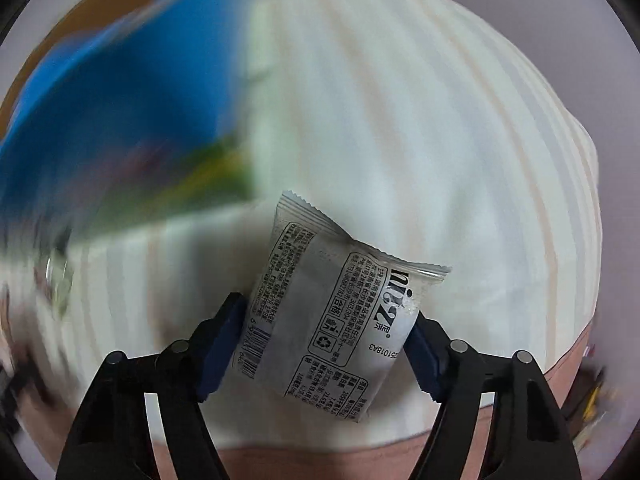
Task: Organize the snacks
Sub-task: 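Grasp the white biscuit packet with the right tool while the left tool grasps the brown jerky pack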
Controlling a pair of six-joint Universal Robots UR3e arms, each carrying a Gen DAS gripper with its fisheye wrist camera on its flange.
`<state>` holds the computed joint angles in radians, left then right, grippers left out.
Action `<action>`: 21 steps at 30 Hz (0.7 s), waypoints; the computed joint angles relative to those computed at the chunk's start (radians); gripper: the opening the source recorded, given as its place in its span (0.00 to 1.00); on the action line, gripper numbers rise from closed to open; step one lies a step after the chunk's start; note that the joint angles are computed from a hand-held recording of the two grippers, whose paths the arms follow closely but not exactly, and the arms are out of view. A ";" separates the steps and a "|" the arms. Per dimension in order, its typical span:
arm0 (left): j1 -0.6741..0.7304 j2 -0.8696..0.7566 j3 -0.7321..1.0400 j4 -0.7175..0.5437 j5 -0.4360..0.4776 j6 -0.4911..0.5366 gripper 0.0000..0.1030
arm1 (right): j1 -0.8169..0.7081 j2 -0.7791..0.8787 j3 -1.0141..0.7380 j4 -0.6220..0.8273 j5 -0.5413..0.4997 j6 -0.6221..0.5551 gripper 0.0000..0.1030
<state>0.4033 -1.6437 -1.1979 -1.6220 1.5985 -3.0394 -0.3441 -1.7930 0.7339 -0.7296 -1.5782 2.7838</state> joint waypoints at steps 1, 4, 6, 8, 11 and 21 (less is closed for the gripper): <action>0.037 0.026 -0.024 -0.012 0.000 0.028 1.00 | 0.056 -0.004 -0.007 0.031 0.001 0.010 0.74; 0.122 0.072 -0.083 -0.020 -0.010 0.074 1.00 | 0.218 0.017 -0.025 0.092 0.027 0.098 0.74; 0.157 0.081 -0.124 -0.005 0.013 0.097 1.00 | 0.329 0.033 -0.016 0.111 0.076 0.181 0.74; 0.183 0.071 -0.151 0.008 0.023 0.113 1.00 | 0.470 0.051 0.021 0.062 0.070 0.276 0.74; 0.230 0.047 -0.164 -0.011 -0.010 0.134 1.00 | 0.618 0.083 0.049 0.012 0.043 0.368 0.75; 0.280 0.012 -0.215 0.058 -0.094 0.151 0.75 | 0.624 0.107 0.043 0.016 0.065 0.408 0.76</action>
<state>0.6833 -1.6313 -1.4132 -1.5638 1.5047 -2.8880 0.2797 -1.6862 0.7769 -0.7139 -1.5136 3.1922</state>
